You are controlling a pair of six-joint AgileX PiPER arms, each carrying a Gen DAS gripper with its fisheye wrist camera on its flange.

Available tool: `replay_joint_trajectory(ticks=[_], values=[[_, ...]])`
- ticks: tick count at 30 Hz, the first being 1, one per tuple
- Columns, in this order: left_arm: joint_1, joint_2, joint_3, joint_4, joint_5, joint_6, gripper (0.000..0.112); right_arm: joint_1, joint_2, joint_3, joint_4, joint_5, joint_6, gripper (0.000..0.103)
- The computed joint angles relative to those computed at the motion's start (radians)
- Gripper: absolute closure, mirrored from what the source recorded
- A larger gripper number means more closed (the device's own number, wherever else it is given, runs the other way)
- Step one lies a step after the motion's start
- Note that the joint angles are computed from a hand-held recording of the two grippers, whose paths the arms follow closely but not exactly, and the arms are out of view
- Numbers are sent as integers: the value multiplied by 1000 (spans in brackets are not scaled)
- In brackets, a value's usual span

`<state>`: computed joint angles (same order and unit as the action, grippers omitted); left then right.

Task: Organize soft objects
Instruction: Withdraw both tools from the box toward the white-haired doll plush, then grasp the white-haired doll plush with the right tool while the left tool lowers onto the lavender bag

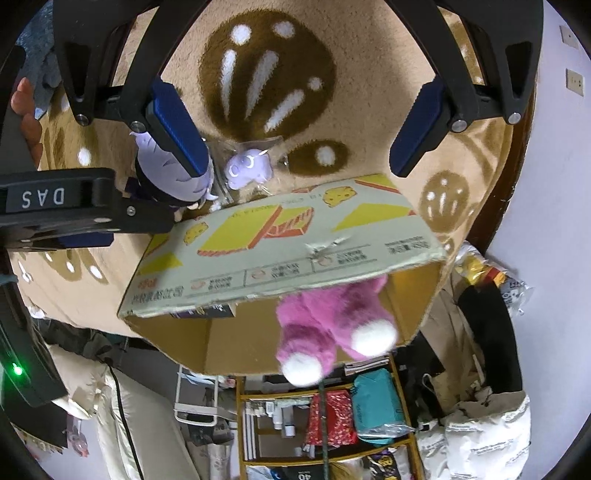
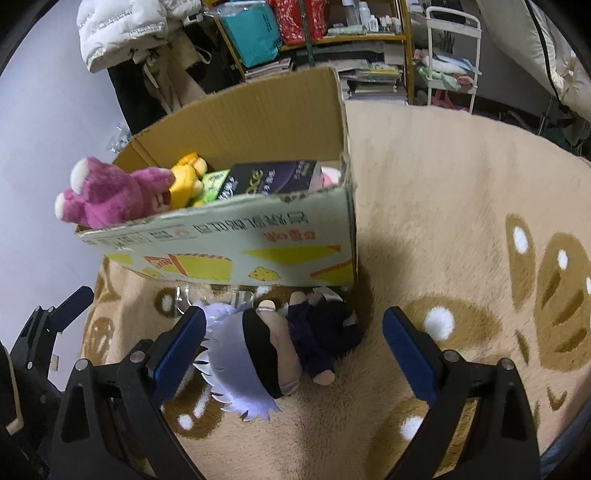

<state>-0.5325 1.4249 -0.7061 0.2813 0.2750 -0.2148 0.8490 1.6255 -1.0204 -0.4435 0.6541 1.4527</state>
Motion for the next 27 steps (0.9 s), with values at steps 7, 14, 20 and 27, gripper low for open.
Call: replay_joint_trajectory(ticks=[7, 14, 20, 27], values=[[2, 64, 1, -81, -34, 96, 15, -24, 32, -6, 47, -22, -42, 2], [25, 111, 7, -181, -53, 202, 15, -43, 68, -22, 104, -41, -98, 2], [58, 136, 1, -373, -56, 397, 15, -45, 108, -55, 128, -37, -128, 2], [84, 159, -9, -561, -52, 592, 15, -57, 140, -67, 196, -66, -181, 0]])
